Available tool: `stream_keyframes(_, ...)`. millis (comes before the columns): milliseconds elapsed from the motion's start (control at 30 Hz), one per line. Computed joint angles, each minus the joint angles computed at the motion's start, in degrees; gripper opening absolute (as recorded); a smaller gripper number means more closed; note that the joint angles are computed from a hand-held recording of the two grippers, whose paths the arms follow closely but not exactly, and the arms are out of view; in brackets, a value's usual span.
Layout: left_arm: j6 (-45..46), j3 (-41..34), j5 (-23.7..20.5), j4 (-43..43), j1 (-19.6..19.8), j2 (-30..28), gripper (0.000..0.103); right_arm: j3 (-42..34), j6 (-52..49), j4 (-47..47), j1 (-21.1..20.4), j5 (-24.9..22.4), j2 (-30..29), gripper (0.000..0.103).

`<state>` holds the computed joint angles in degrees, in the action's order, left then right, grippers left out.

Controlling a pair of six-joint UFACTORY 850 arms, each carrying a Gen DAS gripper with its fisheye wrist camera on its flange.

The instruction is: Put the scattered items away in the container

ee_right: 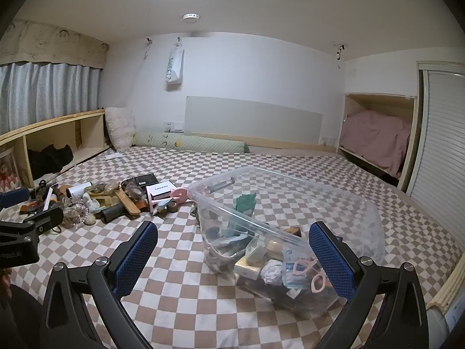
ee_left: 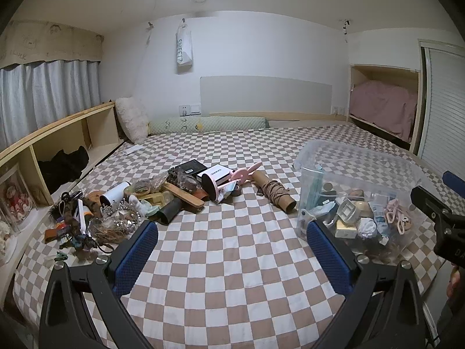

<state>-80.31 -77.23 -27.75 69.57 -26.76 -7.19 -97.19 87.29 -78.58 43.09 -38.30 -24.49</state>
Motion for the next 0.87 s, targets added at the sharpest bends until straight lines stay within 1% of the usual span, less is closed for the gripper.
stream_keyframes(533,1.02,0.3,0.81,-1.63,0.42,-0.02,0.103,-0.11,-1.24,1.86,-0.07,0.19,-0.29,0.103)
stream_keyframes(767,-0.12,0.57,0.0,-0.39,0.27,-0.06,0.103,-0.31,-1.74,2.34,-0.14,0.28,-0.45,0.103)
stream_keyframes(867,0.14,0.65,0.38,-0.73,0.35,-0.03,0.103,-0.38,-2.08,2.77,-0.23,0.36,-0.55,0.103)
